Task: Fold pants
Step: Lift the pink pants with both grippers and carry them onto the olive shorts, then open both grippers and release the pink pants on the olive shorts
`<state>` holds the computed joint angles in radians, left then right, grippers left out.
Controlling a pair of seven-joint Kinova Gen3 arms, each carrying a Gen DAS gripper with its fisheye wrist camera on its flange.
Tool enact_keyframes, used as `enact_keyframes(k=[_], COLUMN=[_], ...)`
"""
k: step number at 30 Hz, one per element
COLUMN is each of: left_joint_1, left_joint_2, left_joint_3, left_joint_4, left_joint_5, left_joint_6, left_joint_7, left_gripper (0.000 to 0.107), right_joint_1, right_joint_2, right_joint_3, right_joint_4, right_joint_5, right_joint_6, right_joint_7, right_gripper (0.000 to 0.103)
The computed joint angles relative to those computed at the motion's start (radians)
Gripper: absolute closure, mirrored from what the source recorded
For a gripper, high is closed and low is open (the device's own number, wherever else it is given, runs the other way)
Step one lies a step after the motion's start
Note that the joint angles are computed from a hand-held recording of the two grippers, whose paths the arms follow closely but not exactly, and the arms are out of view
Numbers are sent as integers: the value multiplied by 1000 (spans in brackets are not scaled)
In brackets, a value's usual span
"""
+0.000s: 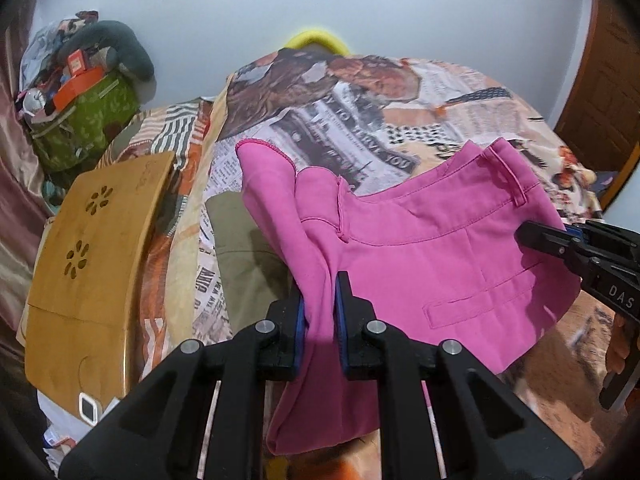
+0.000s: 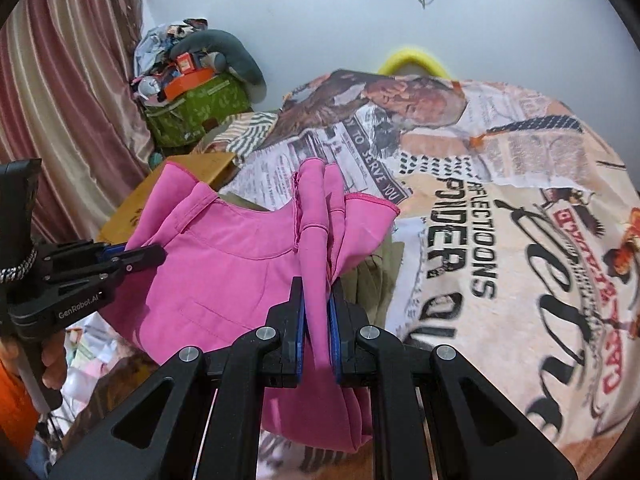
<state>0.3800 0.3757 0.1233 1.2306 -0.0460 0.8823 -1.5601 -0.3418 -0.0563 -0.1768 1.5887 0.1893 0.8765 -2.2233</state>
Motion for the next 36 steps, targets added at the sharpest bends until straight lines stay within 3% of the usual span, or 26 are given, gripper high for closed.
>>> enact_keyframes(k=[6, 9, 12, 14, 16, 19, 25, 29, 36], left_joint_1=[-7, -18, 4, 20, 34, 10, 6, 4, -4], left_joint_2=[89, 103, 81, 73, 67, 67, 50, -14, -210], left_joint_3=[-17, -17, -38, -55, -71, -56, -62, -52, -6], left_joint_4=[-33, -11, 40, 55, 64, 58, 52, 74, 127], left_joint_5=[-2, 6, -30, -61, -98, -94, -119, -126, -106], left_joint_6=[-7, -32, -90, -105, -108, -72, 19, 38, 10], left_joint_7=[21, 13, 29, 57, 80, 74, 107, 116, 128], left_gripper=[94, 91, 77, 56, 50, 45, 42, 42, 38], right_joint_1=[0, -14, -16, -17, -22, -34, -39, -46, -48], right_joint_2=[57, 58, 47, 45, 44, 50, 41, -4, -111], right_joint_3=[20, 17, 18, 17, 11, 2, 7, -12, -91], right_joint_4=[16, 28, 36, 37, 31, 12, -31, -54, -135], right_joint_5=[-48, -16, -3, 11, 40, 98, 72, 81, 147], right_joint_6=[-28, -19, -5, 8, 45, 114, 237, 269, 319], right_joint_7=[27, 24, 10, -6, -38, -84, -59, -71, -124], right_gripper=[94, 91, 88, 84, 78, 61, 57, 57, 56])
